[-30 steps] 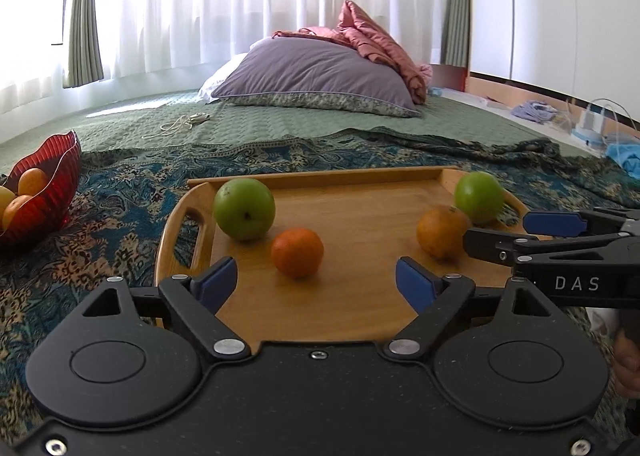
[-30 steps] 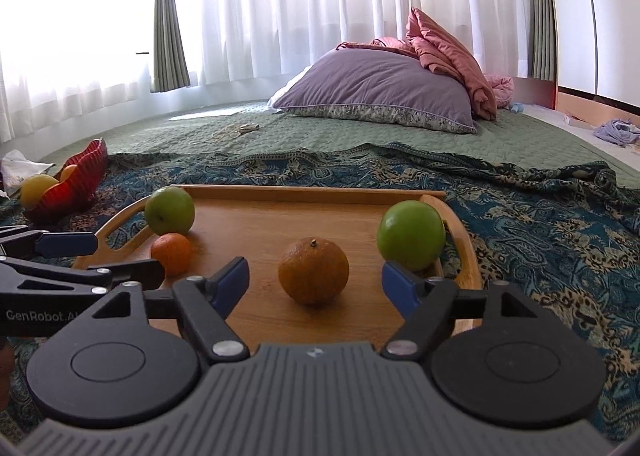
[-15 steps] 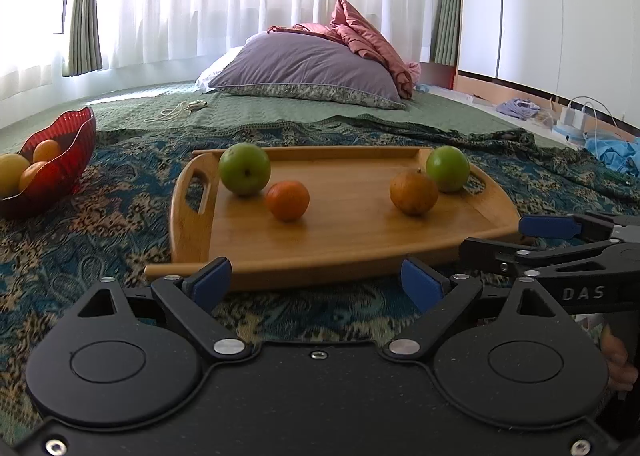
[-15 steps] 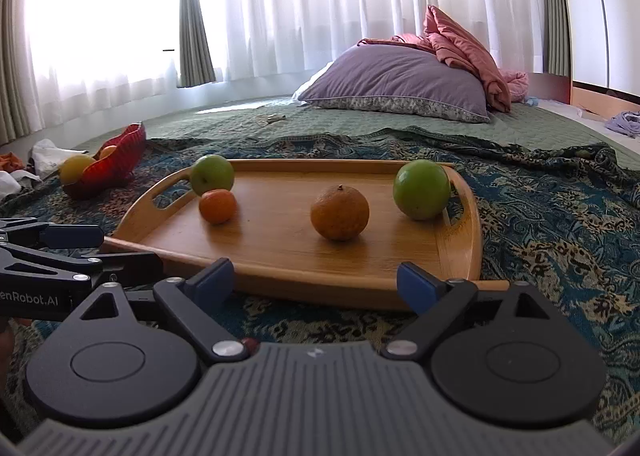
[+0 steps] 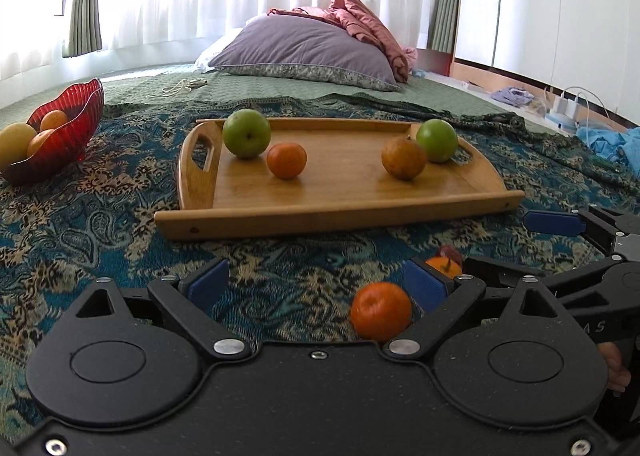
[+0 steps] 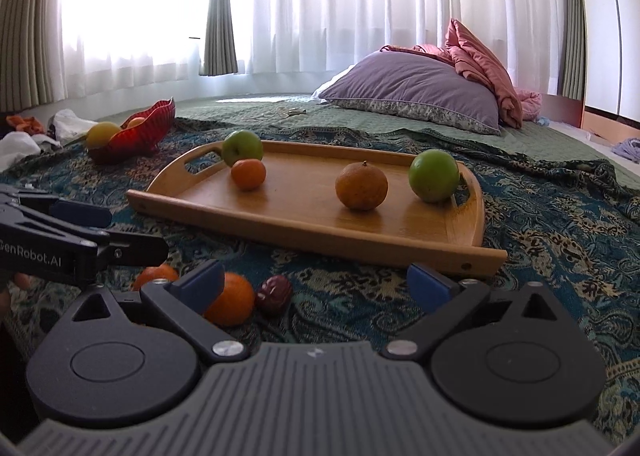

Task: Organize fruits
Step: 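Grasp a tangerine on the cloth with the left gripper while the right gripper grasps another tangerine, then lift both tangerines and carry them over the wooden tray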

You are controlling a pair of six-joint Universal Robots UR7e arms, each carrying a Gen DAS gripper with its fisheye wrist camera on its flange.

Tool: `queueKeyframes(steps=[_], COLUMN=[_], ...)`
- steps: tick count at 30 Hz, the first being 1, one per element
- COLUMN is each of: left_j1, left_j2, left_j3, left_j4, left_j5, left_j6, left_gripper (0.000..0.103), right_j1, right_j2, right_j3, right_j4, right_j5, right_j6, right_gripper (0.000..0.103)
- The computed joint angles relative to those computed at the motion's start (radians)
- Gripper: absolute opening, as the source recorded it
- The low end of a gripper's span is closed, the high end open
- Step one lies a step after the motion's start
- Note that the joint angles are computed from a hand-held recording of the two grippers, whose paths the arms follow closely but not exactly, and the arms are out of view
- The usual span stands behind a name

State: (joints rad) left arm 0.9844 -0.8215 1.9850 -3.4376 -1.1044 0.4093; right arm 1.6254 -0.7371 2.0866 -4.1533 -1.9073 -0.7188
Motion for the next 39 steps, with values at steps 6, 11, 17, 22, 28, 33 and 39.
queueKeyframes(steps=[6, 11, 17, 22, 28, 33, 39], left_j1=[0.001, 0.001, 0.000, 0.005, 0.011, 0.014, 0.019], left_j2=[-0.017, -0.030, -0.044, -0.049, -0.041, -0.038, -0.036], left_j3=[0.027, 0.040, 0.049, 0.040, 0.030, 0.021, 0.012], left_j4=[0.016, 0.036, 0.085, 0.136, 0.156, 0.159, 0.168], left_j5=[-0.021, -0.048, -0.082, -0.108, -0.115, -0.114, -0.122], left_j6=[-0.008, -0.009, -0.020, -0.043, -0.071, -0.088, -0.097], left_gripper=[0.092, 0.078, 0.057, 0.047, 0.038, 0.033, 0.032], right_j1=[0.010, 0.017, 0.017, 0.012, 0.005, 0.004, 0.006], right_j2=[0.027, 0.054, 0.053, 0.041, 0.028, 0.025, 0.026], right_j3=[0.009, 0.007, 0.009, 0.017, 0.029, 0.032, 0.024], right_j4=[-0.028, -0.060, -0.029, -0.001, 0.038, 0.052, 0.063], right_j5=[-0.024, -0.024, -0.018, 0.002, 0.031, 0.046, 0.057], right_j6=[-0.080, -0.137, -0.127, -0.105, -0.088, -0.090, -0.085], right_gripper=[0.103, 0.103, 0.096, 0.088, 0.074, 0.066, 0.057])
